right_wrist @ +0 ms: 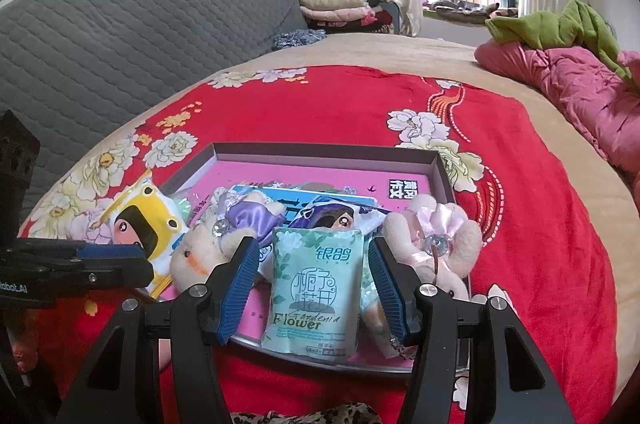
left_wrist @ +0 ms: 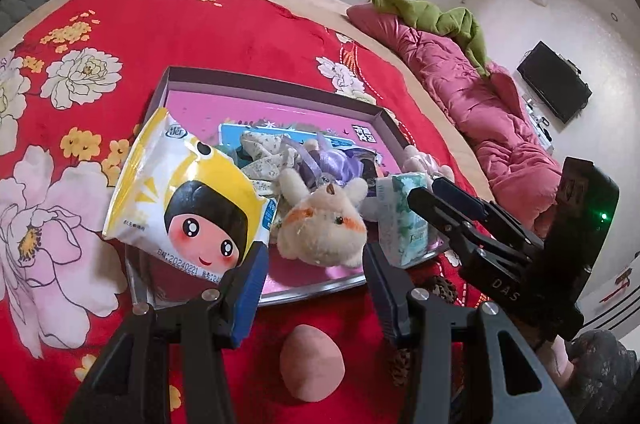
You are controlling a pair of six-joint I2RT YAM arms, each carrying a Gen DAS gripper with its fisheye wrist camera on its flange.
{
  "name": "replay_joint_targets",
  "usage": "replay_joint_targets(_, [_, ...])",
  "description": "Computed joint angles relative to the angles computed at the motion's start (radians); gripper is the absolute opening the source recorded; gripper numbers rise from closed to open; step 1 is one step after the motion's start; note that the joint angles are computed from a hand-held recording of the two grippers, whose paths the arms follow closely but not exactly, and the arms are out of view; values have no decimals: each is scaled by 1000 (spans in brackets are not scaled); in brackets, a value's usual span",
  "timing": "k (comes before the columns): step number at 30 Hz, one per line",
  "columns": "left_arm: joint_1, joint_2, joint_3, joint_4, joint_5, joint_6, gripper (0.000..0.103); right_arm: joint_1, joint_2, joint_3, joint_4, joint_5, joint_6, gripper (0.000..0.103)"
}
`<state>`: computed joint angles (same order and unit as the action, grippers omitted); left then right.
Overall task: Organize soft objects
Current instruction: 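Move the left gripper to the pink round sponge while the right moves to the leopard scrunchie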
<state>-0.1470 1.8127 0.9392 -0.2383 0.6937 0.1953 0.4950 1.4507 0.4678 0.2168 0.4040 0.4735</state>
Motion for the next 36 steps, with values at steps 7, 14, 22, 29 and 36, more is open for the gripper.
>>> replay_joint_targets(7, [-1,-9,-11,20,-11,-1,49,5,-2,-5,10,4,-3,58])
replay_joint_targets(14, [-4,-56,-51,56,-44,1,49,12,-13,-5,5,13,-7,58])
replay_joint_targets(22, [-7,-106,-95,86,-89,-16,54,21,-31,-6,-7,39,-20,59])
replay_joint_targets(29, [-11,-155,-137,105,-115,-24,60,41,-46,-14,-25,80,-19,75])
replay_joint_targets(36, [-9,-200,-169,116,-142,-25,66,74,-92,-27,-63,123,-14,75])
